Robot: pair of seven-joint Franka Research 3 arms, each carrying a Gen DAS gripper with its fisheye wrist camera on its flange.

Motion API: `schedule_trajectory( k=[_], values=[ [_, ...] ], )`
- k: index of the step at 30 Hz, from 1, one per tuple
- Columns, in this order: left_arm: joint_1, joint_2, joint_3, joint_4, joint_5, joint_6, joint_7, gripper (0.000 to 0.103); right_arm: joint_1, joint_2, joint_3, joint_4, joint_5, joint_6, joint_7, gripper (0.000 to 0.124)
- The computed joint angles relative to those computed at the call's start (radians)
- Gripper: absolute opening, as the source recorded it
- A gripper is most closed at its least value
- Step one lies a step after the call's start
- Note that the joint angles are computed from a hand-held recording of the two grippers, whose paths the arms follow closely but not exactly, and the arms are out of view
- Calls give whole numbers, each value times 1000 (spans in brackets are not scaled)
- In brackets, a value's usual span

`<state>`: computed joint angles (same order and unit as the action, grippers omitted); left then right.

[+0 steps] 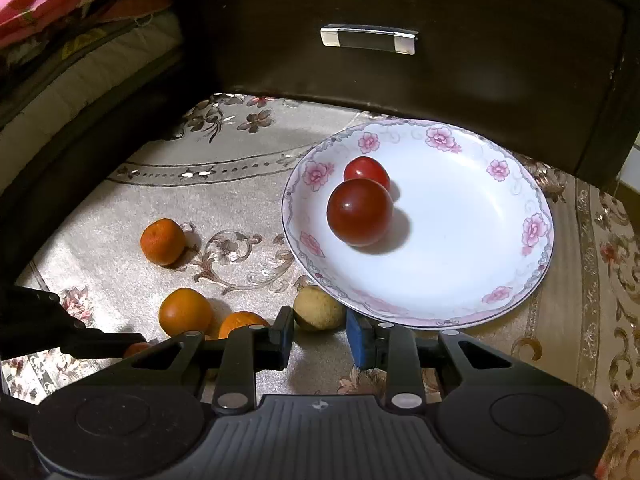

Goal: Organize fruits
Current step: 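Grasp the tan round fruit with the right tool while the left tool holds the cherry tomato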

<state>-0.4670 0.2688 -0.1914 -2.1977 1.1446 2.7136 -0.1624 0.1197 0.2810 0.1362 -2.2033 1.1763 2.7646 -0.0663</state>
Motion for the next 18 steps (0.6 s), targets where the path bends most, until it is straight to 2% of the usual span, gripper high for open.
schedule_trajectory(
  k=[5,18],
  values=[
    [0,-2,-4,-2,-11,-6,27,41,1,-8,-10,-3,-41,-15,52,25],
    [-4,9,-2,13,-9,-6,30,38,-4,-39,-24,-33,-119,-36,94,25]
  ],
)
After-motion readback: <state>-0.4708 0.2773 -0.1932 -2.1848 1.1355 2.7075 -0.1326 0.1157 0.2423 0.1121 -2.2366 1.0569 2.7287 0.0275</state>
